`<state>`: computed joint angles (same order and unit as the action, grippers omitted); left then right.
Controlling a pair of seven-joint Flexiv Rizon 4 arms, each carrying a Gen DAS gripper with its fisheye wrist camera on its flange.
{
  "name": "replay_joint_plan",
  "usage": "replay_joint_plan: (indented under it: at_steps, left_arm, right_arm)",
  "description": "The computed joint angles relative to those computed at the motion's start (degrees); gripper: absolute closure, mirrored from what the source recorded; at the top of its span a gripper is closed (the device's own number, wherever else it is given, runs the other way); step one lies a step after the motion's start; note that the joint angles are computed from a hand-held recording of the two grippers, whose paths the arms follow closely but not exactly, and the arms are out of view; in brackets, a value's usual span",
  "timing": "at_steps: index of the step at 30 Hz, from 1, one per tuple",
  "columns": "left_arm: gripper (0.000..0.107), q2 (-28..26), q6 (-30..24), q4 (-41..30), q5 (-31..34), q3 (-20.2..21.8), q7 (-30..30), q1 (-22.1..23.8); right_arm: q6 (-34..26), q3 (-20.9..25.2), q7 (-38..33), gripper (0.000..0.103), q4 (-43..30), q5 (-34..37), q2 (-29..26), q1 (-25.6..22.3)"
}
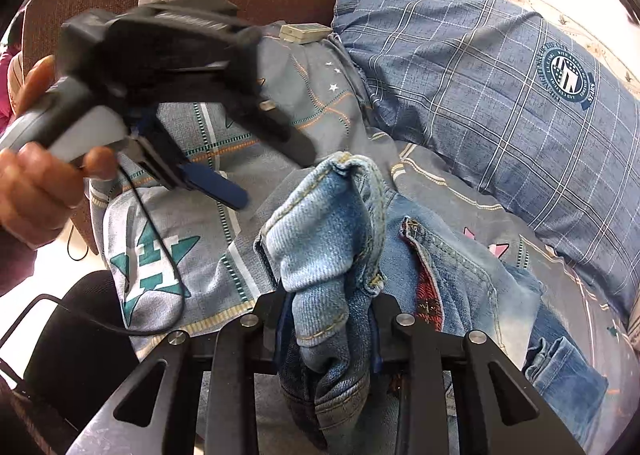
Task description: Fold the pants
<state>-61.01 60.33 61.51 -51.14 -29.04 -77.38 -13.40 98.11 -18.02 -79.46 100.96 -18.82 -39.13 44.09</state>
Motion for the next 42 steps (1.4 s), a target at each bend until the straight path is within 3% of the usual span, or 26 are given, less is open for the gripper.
replay_joint_plan:
  at_steps: [2, 4, 5, 7, 10, 14, 18, 21, 22, 26, 29, 33, 38, 39, 42]
  left_arm:
    - [0.025, -2.9, -1.91, -4.03, -0.24, 0.05, -2.71, -0.64]
    - [0.025, -4.58, -1.51, -4.72, -2.51, -2.54, -1.35, -0.01]
    - [0.025, -4.31, 0.05, -2.89, -4.46, -4.9, 0.53, 1.03]
    - [0.025, -3.19, 5.01, 2.96, -13.04, -12.05, 10.1, 4.3]
    - [0.025, -2.53, 7.85, 5.62, -20.99, -15.52, 17.07, 5.95]
    - [0.024, -3.22, 8.78, 2.32, -27.5, -16.41, 23.4, 4.83]
    - [0.025, -6.03, 0.01, -6.11, -15.36, -4.62, 6.93, -0.87]
    - [0.025, -5.84, -4.37, -7.71, -8.9, -0.82, 0.6, -2.05]
    - [0.025, -5.18, -3.1, -6.16, -7.96, -2.03, 0.22, -1.29]
    - [0.025, 1.09, 6.1, 6.15, -18.5, -8.42, 10.74, 3.03]
    - [0.024, 3.47, 7.47, 9.7, -21.62, -7.95, 13.65, 3.44]
    - [0.024, 1.49, 5.51, 7.48, -22.97, -7.05, 12.6, 2.4]
    - [0.024, -4.02, 3.8, -1.96, -24.11, -8.5, 13.03, -0.59]
    - [0.024, -4.76, 4.75, -2.65, -24.75, -10.58, 14.3, -0.24]
    - [0.024, -2.71, 7.86, 0.13, -37.17, -14.88, 26.21, 1.23]
  right_arm:
    - [-0.31, 0.94, -0.18, 0.074, -0.24, -0.15, -0.03, -0.71]
    - [-0.94, 1.84, -0.19, 0.074, -0.75, -0.49, -0.2, -1.4]
    - [-1.06, 2.25, -0.12, 0.073, -0.9, -0.64, -0.26, -1.74]
    - [-0.77, 2.34, -0.04, 0.073, -0.62, -0.91, -0.13, -1.76]
    - [0.43, 1.97, -0.35, 0.073, -0.02, -0.84, -0.04, -1.54]
    - [0.34, 2.73, -1.38, 0.073, -0.05, -0.89, -0.33, -1.98]
    - [-0.23, 3.38, -1.92, 0.073, -0.45, -0.9, -0.46, -2.5]
    - [-0.3, 3.57, -1.91, 0.073, -0.53, -0.95, -0.43, -2.69]
    - [-0.3, 3.68, -1.87, 0.073, -0.51, -0.92, -0.37, -2.76]
    - [0.66, 3.26, -1.86, 0.073, 0.02, -0.64, 0.03, -2.46]
    - [2.69, 2.25, -2.27, 0.074, 1.14, 0.64, 0.51, -1.56]
    - [4.34, 0.42, -4.5, 0.074, 3.14, 2.58, 1.65, 0.57]
    - [4.3, 0.54, -6.2, 0.074, 3.61, 4.71, 2.2, 0.88]
    - [4.41, 0.41, -6.46, 0.074, 3.65, 5.01, 2.24, 1.0]
    - [4.23, 0.77, -7.0, 0.074, 3.68, 5.62, 2.41, 0.84]
